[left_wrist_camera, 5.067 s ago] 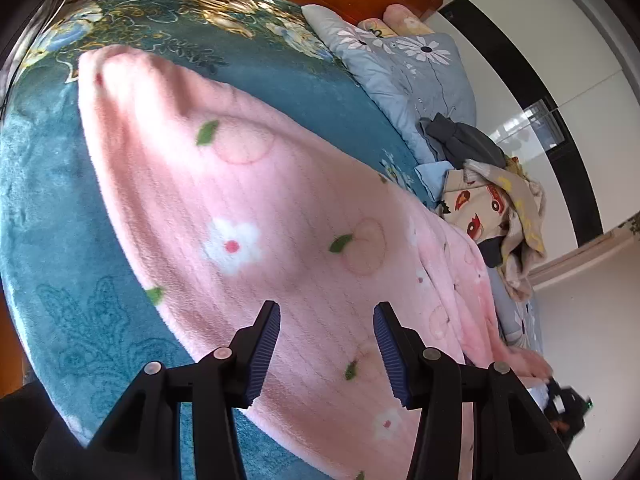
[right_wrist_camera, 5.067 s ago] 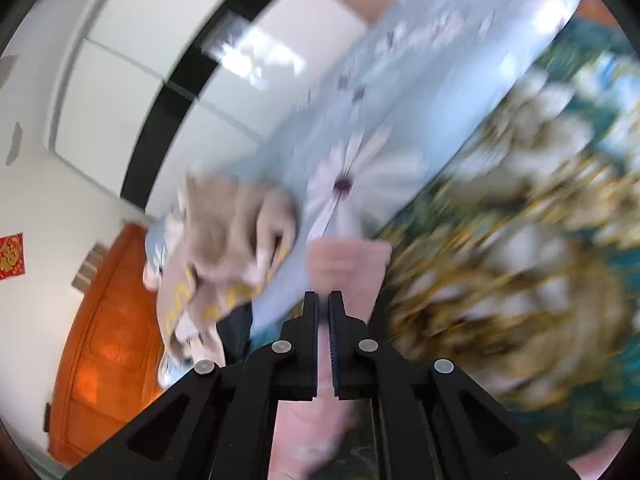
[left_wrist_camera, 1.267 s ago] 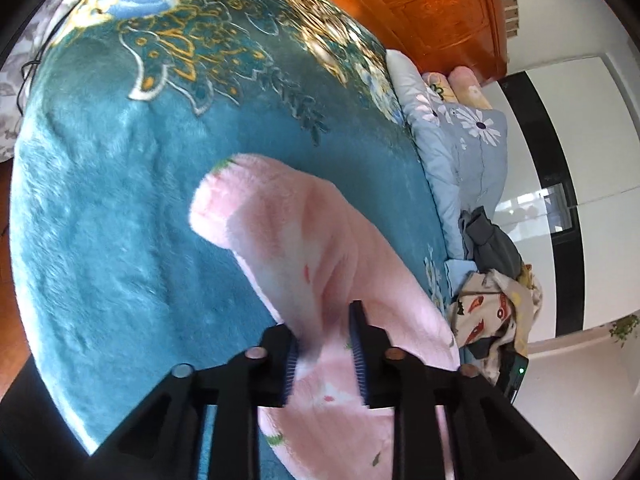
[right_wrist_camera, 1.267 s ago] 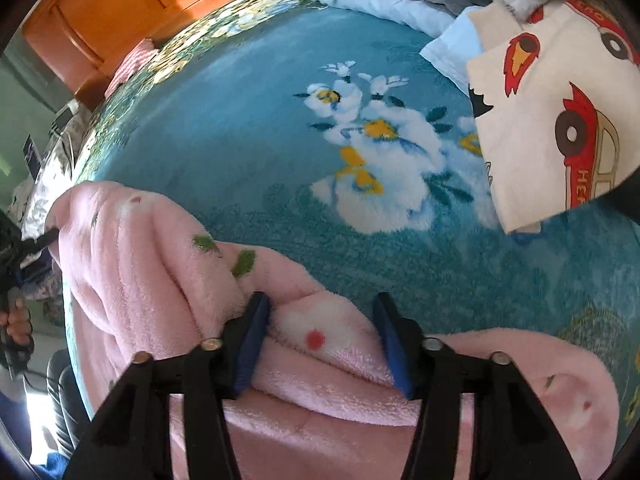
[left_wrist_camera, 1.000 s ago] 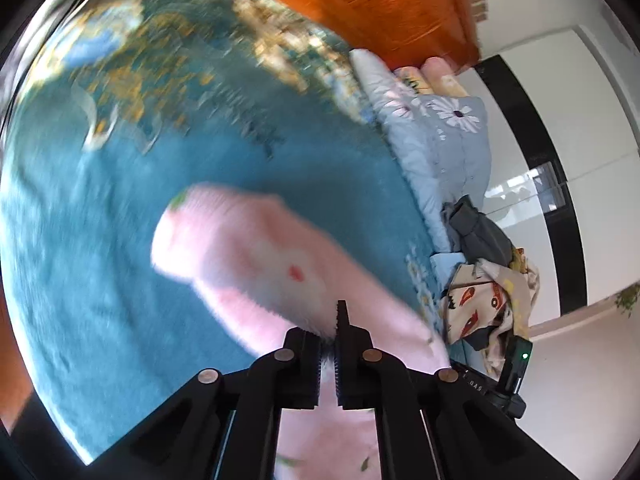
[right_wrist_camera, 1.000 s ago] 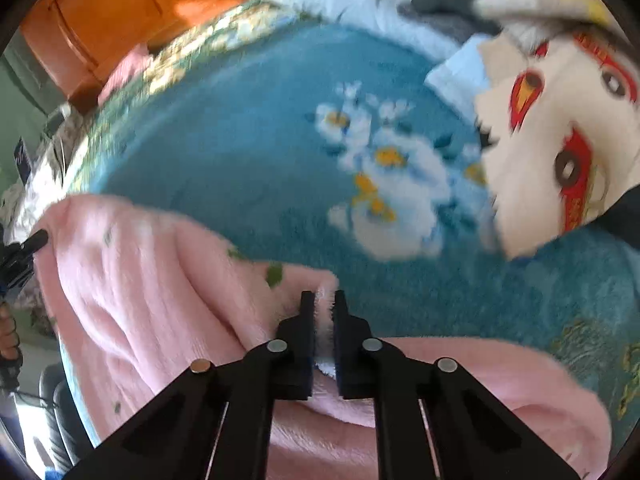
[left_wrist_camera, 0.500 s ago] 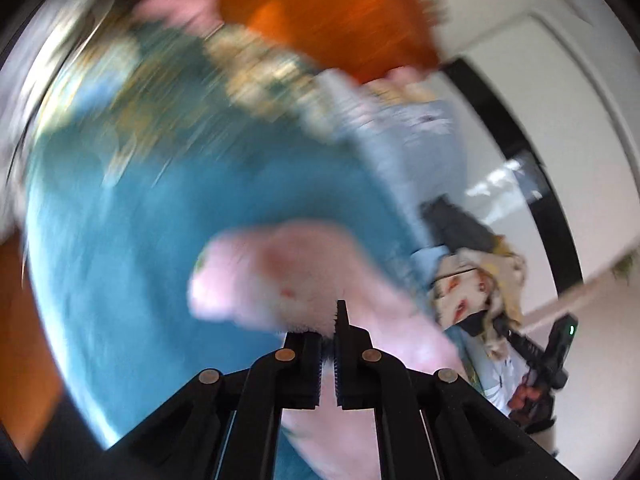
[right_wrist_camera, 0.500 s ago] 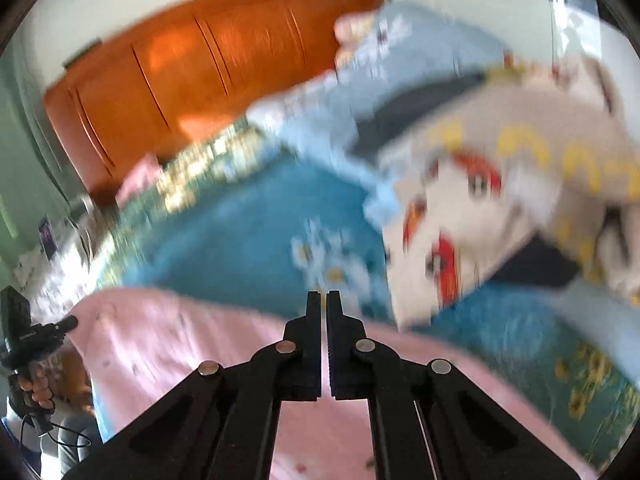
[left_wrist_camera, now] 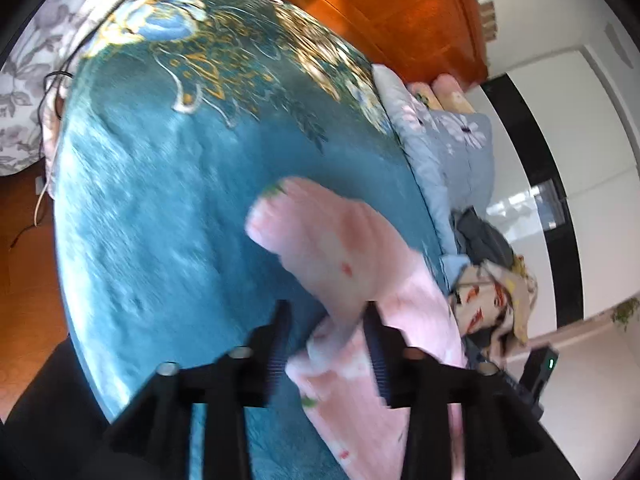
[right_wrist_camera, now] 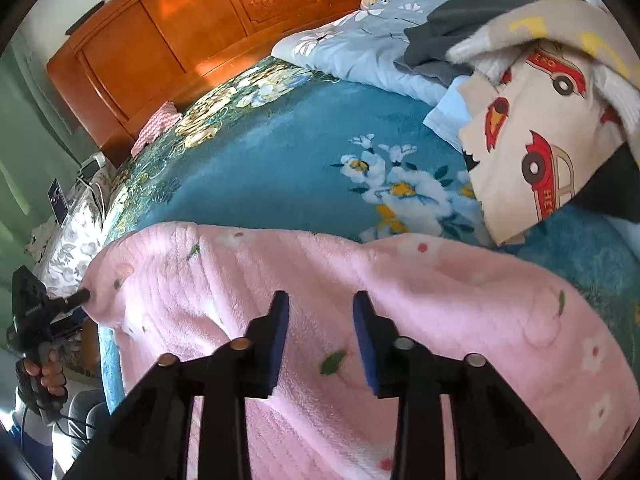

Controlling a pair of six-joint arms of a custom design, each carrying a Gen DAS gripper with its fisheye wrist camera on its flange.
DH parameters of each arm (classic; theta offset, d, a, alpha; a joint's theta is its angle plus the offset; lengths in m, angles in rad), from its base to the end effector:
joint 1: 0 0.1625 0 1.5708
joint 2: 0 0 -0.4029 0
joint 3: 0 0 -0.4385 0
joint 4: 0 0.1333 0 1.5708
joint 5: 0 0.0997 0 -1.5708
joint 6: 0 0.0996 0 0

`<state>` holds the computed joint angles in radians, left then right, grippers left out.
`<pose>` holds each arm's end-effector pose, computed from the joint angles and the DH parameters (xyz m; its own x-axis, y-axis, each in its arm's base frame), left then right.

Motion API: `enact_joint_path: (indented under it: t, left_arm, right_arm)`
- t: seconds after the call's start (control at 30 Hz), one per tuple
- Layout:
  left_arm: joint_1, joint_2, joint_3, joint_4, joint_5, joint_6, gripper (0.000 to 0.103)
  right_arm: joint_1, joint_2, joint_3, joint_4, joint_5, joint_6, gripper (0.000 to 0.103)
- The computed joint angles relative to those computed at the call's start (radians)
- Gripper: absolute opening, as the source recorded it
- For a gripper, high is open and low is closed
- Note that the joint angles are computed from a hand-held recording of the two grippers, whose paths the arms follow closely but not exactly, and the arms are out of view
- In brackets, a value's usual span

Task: Fold clothes

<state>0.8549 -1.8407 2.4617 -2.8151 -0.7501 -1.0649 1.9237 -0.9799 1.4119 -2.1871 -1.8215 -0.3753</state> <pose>-0.0871 -0.4143 0.2987 -0.8512 -0.4752 0.2227 -0.4369 0.4064 -0.8025 0.3571 -0.6553 0.2369 -0.7358 -0.6100 0.2941 -0.6551 0.7512 -0.0811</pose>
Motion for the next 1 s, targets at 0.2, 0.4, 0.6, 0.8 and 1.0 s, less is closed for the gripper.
enact_joint_path:
  t: [0.2, 0.4, 0.6, 0.8, 1.0]
  left_arm:
    - [0.139, 0.089, -0.014, -0.324, -0.162, 0.007, 0.044]
    - [0.229, 0.188, -0.030, -0.569, -0.272, -0.059, 0.036]
    - [0.196, 0.241, -0.164, -0.417, -0.206, 0.012, 0.008]
    - [0.104, 0.369, -0.403, -0.404, -0.430, 0.507, 0.008]
    - [0.013, 0.324, -0.358, -0.231, -0.491, 0.732, 0.009]
  right_arm:
    - [-0.023, -0.037, 0.027, 0.006, 0.028, 0.088, 0.040]
    - [-0.029, -0.080, 0.076, 0.025, -0.003, 0.104, 0.042]
    - [-0.043, -0.111, 0.108, 0.007, -0.009, 0.155, 0.042]
    - [-0.054, -0.131, 0.103, -0.012, 0.002, 0.210, 0.042]
    - [-0.062, -0.158, 0.118, -0.019, -0.010, 0.220, 0.042]
